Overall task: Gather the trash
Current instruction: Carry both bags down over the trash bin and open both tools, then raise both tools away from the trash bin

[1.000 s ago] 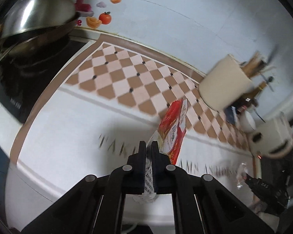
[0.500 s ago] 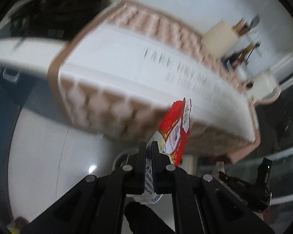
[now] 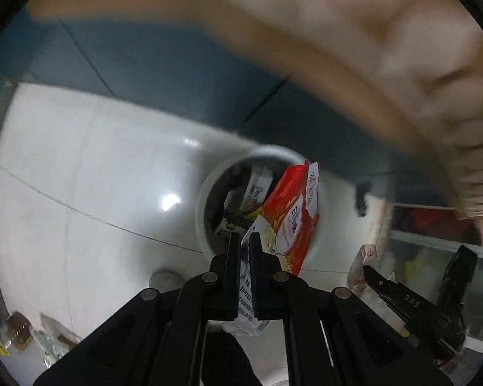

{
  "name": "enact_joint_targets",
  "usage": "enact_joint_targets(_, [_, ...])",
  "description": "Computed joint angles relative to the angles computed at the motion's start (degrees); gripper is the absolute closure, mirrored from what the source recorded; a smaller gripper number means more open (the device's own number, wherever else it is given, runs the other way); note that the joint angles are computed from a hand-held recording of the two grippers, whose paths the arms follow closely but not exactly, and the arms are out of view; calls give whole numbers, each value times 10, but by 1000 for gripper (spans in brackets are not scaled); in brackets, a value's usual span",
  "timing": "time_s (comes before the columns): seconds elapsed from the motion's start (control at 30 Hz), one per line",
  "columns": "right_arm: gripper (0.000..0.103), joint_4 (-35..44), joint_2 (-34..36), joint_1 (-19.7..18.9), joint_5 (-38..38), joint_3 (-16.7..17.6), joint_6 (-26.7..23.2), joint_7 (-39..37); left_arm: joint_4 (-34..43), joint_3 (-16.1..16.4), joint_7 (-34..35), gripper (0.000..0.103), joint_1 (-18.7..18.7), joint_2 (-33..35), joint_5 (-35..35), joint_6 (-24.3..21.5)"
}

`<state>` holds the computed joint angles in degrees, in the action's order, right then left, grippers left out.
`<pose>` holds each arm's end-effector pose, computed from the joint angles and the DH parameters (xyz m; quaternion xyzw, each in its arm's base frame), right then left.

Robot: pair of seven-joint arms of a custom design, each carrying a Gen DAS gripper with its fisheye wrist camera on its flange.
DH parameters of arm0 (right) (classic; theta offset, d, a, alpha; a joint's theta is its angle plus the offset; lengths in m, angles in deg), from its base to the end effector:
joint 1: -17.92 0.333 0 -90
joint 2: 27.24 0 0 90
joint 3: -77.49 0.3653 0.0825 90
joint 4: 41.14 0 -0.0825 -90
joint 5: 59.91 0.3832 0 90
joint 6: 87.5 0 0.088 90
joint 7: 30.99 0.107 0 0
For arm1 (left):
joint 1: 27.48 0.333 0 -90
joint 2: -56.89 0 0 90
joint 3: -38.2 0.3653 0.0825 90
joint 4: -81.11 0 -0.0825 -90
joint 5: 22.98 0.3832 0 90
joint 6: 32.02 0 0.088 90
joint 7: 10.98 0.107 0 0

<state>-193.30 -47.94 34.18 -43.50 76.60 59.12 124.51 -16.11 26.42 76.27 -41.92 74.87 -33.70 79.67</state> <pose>0.3891 0.1025 0.4312 -0.2333 0.9588 0.0856 0.1374 0.5877 -0.2873 0.4599 0.5782 -0.8069 0.0354 0.1153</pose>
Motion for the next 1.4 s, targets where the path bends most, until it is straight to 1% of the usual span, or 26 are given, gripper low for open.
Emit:
enact_joint_targets(0.07, [101,-24,73,33,69,-29,80,-79,-13,-2,6,100,-12,43,13,38])
enact_joint_targets(0.1, [101,-26,106,46,109,-37,109,-123,-12,-2,9,100,-18,61,21,46])
enact_joint_targets(0.13, [101,-23,142,61,172,-47,131,-191,-5,-3,13,99,-23,81,27,47])
enact_joint_targets(0.2, [101,-2,201,68,268,-45,144,-303,9,1,12,98,-34,112,44,42])
enact_joint_targets(0.27, [101,18,244,55,337,-27,144,-394,1,3,25,96,-36,113,54,53])
enact_joint_targets(0.3, [101,28,259,48,341,-18,144,-414,-2,4,32,95,-37,111,60,57])
enact_joint_targets(0.37, [100,42,276,33,323,-4,134,-432,-12,10,37,95,-45,101,85,65])
enact_joint_targets(0.43, [95,57,286,17,314,10,117,-441,-32,11,48,76,-47,82,102,94])
enact_joint_targets(0.47, [78,59,286,9,310,17,112,-444,-42,13,50,45,-46,73,110,112])
enact_joint_targets(0.5, [54,60,284,2,298,21,107,-438,-52,16,49,13,-47,63,120,129])
enact_joint_targets(0.53, [44,58,277,-3,287,27,110,-430,-65,20,44,4,-50,49,134,148])
enact_joint_targets(0.57, [26,55,269,-7,273,32,113,-421,-69,22,40,1,-51,43,145,155])
enact_joint_targets(0.6, [13,55,262,-12,254,36,110,-408,-73,23,39,1,-52,35,155,156])
enact_joint_targets(0.67, [5,51,242,-19,179,36,98,-353,-77,23,37,1,-50,24,167,153])
enact_joint_targets(0.7, [1,52,229,-22,118,31,82,-309,-79,21,40,1,-48,17,168,150])
enact_joint_targets(0.8, [0,54,184,-28,-22,30,29,-194,-90,17,28,0,-51,-11,184,139])
enact_joint_targets(0.83, [0,59,166,-31,-68,32,0,-160,-97,14,29,0,-50,-27,184,137])
enact_joint_targets(0.9, [0,71,132,-32,-134,40,-57,-109,-105,6,35,0,-43,-60,170,117])
enact_joint_targets(0.97, [0,85,97,-26,-145,41,-105,-96,-106,0,37,0,-39,-93,162,88])
enact_joint_targets(1.07, [0,120,34,-18,-168,48,-203,-73,-93,-10,44,0,-33,-142,150,36])
enact_joint_targets(1.13, [0,157,-3,-13,-183,56,-275,-56,-69,-13,44,0,-27,-167,134,-5])
enact_joint_targets(1.17, [0,178,-11,-9,-188,60,-303,-49,-48,-14,45,0,-24,-179,126,-31])
enact_joint_targets(1.27, [0,261,-49,0,-201,72,-412,-31,16,-18,53,0,-16,-203,108,-89])
enact_joint_targets(1.33, [0,319,-55,5,-213,82,-469,-20,73,-18,63,0,-11,-209,97,-135])
enact_joint_targets(1.37, [0,362,-55,7,-221,90,-507,-13,98,-17,68,0,-8,-211,90,-155])
enact_joint_targets(1.4, [0,396,-50,8,-227,96,-532,-7,127,-17,74,0,-6,-211,86,-176])
